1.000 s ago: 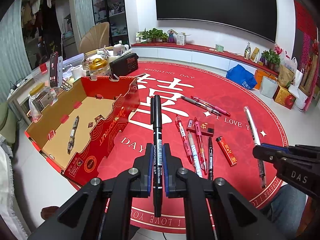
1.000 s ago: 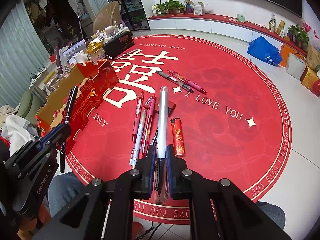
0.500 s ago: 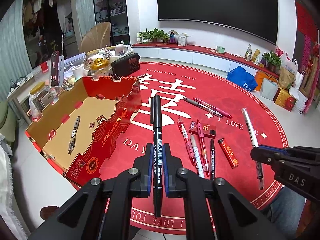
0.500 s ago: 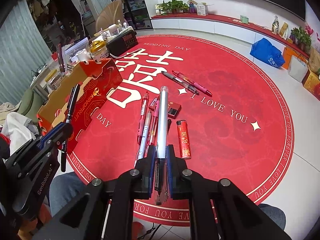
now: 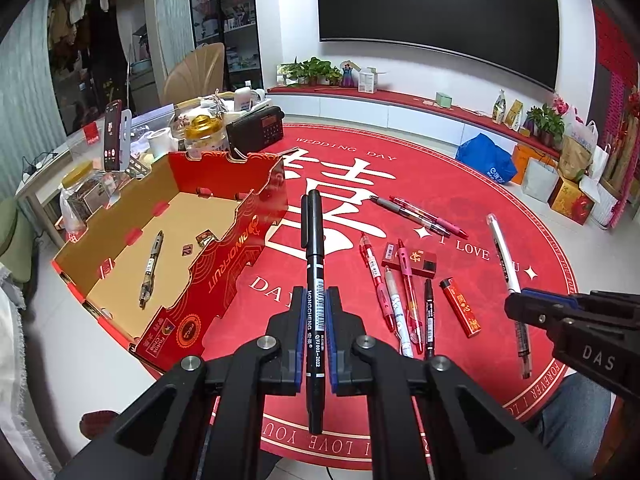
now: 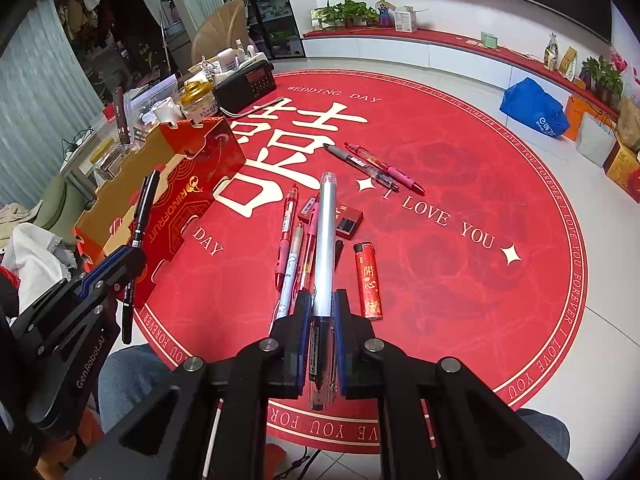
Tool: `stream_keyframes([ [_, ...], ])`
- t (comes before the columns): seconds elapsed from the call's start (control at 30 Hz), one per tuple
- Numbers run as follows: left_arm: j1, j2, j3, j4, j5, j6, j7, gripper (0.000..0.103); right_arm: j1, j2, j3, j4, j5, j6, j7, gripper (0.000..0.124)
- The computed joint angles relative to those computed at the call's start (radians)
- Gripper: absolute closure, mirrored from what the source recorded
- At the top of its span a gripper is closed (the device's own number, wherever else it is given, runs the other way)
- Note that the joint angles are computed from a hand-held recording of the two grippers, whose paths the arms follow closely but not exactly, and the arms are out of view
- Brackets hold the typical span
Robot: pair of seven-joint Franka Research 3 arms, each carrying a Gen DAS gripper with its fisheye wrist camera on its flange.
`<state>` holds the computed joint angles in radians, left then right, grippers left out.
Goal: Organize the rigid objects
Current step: 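Carry the black marker and silver-white pen with both tools over the tray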
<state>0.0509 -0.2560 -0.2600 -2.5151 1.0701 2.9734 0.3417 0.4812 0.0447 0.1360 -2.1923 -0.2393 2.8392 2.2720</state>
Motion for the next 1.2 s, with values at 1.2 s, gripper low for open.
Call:
stream_keyframes([
  [1.2, 0.132, -0.052, 0.067, 0.002, -0.033, -0.042, 0.017, 0.094, 0.114, 0.226, 0.0, 0.375, 0.121, -0.066, -0.253, 0.112],
])
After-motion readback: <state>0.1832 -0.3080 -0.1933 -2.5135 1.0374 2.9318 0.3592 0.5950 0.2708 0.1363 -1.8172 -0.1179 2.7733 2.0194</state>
